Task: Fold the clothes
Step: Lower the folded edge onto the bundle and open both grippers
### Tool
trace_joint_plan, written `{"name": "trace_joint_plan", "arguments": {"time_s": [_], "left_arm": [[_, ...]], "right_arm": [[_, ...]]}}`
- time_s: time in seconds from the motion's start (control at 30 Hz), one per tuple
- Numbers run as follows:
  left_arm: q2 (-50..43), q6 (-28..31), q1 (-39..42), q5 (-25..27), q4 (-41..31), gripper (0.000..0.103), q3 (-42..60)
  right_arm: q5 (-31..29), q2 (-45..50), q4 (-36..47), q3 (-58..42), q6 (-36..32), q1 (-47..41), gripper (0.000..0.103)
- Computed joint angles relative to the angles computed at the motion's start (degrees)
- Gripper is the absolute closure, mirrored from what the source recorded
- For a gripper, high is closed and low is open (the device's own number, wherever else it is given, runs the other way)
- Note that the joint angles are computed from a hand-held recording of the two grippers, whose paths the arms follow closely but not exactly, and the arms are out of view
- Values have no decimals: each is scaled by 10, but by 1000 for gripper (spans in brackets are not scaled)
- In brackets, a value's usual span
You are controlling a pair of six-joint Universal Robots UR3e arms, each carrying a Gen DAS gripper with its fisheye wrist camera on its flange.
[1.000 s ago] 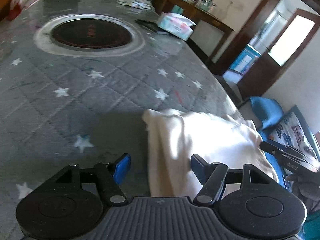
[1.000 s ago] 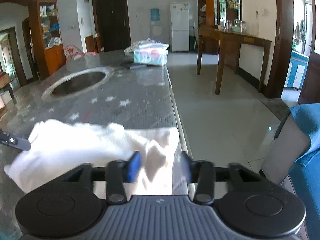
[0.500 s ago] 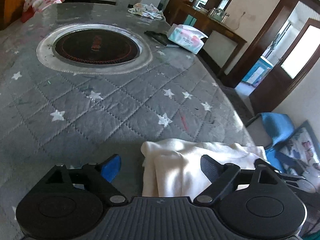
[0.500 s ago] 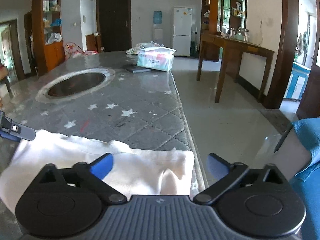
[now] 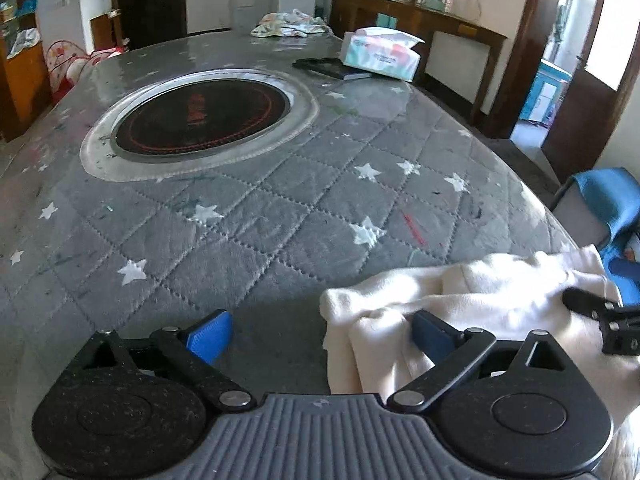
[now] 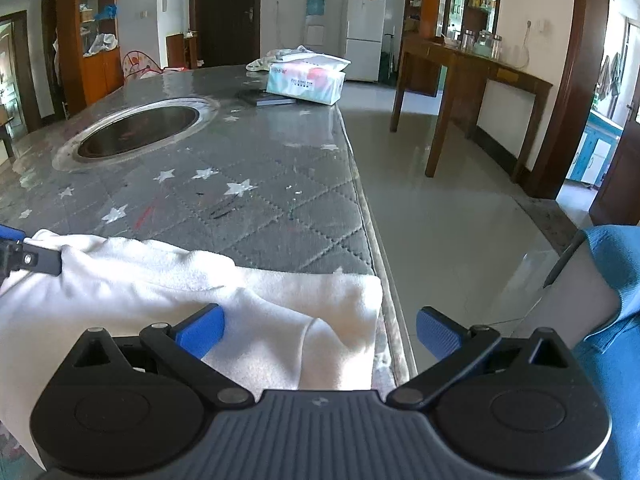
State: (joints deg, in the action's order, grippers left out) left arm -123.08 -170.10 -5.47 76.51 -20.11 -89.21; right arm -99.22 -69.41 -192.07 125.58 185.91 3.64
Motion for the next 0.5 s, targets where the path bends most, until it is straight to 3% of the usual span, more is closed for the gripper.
{"name": "trace_joint_plan", "arguments": {"time_s": [0.23,0.4,0.5], "left_arm": [[-11,-33,-1,26,31,5,10],[-33,-11,-4,47,-12,5,51],[-44,-2,-9,62,2,4,56]], "right_arm": [[17,-4,-10,14,6,-12,0],[12,-2,-12,11,-1,-9,0],[6,3,-15,7,-5,-5,0]]}}
